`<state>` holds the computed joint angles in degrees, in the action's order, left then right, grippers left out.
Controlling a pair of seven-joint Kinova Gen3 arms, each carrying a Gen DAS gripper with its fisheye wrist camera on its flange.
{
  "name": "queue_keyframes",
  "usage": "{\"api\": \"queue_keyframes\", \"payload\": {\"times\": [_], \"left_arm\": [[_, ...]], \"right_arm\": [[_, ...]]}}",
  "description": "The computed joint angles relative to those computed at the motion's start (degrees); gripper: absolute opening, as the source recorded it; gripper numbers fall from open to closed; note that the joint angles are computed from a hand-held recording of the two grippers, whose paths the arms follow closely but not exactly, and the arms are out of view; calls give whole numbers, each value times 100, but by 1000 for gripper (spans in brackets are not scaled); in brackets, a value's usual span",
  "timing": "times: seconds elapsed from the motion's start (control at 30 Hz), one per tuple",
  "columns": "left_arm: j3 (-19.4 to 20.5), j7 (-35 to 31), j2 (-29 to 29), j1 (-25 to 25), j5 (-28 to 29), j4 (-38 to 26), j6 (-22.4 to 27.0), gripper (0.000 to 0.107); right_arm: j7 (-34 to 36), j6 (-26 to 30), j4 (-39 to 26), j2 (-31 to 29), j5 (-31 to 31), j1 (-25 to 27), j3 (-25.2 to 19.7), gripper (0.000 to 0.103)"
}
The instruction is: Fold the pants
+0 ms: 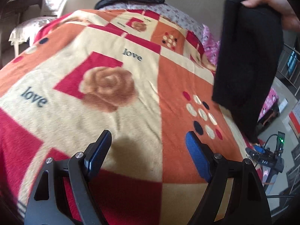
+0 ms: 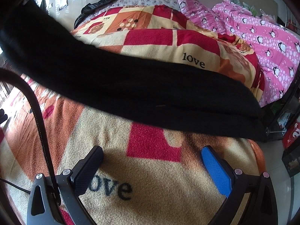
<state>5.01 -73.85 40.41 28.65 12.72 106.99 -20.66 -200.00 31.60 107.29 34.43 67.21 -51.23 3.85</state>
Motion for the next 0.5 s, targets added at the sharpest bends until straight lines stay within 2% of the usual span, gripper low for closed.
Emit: {"api": "queue_keyframes", "payload": {"times": [0.07,0.13,0.3,0.4,0.5], "left_arm": [[-253,25,-62,260,371,250,-390,81],[-206,111,-77,218,502,388,-646,81],[-148,128,-105,131,692,428,-618,81],[-169,172,-129,230,737,625,-1092,81],[-373,-97,-159,601,1206,849,-1668,81]], "right_arm": [[6,4,-3,1,-4,5,-6,103],[6,5,-3,1,-3,6,-8,103],[-3,7,-2,1,4,6,-11,103],[-4,8,-2,0,5,7,-13,103],[-7,9,0,0,8,8,-14,103]]}}
